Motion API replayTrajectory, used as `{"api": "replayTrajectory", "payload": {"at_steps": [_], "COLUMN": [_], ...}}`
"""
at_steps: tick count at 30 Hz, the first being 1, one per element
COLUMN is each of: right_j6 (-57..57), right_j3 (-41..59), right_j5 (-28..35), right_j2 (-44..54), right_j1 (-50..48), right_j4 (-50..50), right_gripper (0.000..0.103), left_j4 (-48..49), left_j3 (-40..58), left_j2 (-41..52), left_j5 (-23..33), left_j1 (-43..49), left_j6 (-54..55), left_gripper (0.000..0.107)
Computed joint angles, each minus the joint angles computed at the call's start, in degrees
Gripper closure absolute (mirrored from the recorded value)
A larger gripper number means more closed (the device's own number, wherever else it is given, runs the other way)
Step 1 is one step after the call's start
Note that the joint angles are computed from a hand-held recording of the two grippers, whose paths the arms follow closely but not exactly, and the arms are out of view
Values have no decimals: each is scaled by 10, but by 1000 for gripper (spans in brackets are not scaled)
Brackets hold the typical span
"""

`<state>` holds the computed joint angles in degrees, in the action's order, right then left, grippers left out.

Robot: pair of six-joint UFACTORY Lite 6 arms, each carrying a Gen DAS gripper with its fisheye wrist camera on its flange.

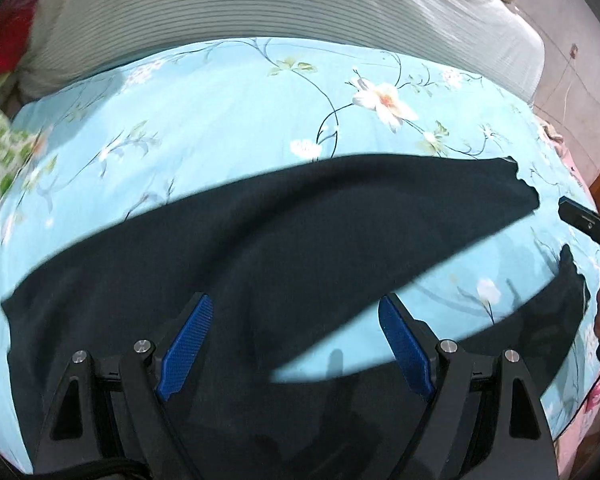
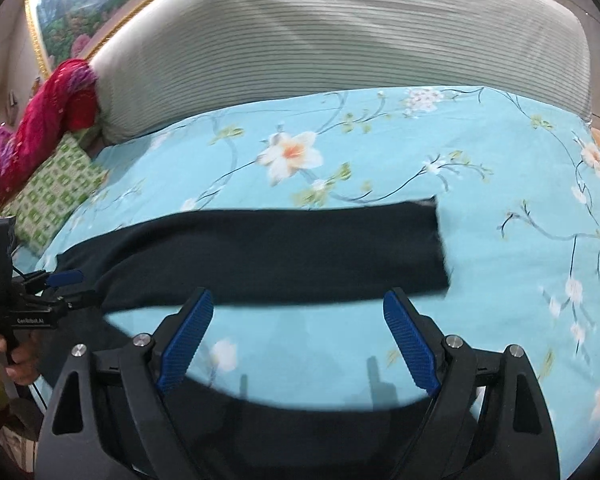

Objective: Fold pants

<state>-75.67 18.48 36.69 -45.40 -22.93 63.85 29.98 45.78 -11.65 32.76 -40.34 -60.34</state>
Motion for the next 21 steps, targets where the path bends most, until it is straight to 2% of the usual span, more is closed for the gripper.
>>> {"api": "replayTrajectory", "payload": {"at_steps": [4,7,13,14,15,17,21], "right_j6": [-68,-100,-83,-74,-63,-55,-49], "right_j3": [81,145,299,316,336,365,404], "right_j5": [-22,-45,-36,-43,-44,-49,-47], "right_j2": [133,227,423,446,470,505,549], "right_j1": [-13,-8,-28,-23,-20,-11,2], "right_j4": [49,72,60,50,38,25,8], "right_gripper": [16,16,16,16,16,16,16], "left_j4": [-86,-118,-247,-243,-257,-300,-303], "left_j3": [94,176,317,330,354,423,496], "left_j2": [97,184,332,349,374,432,498], "left_j5": [-29,-30,-53,-79,-81,-54,-23], "left_j1": [71,105,170,177,182,192,188], "left_j6": [166,244,449,487,509,568,592], "left_gripper": [21,21,21,21,21,21,24]}}
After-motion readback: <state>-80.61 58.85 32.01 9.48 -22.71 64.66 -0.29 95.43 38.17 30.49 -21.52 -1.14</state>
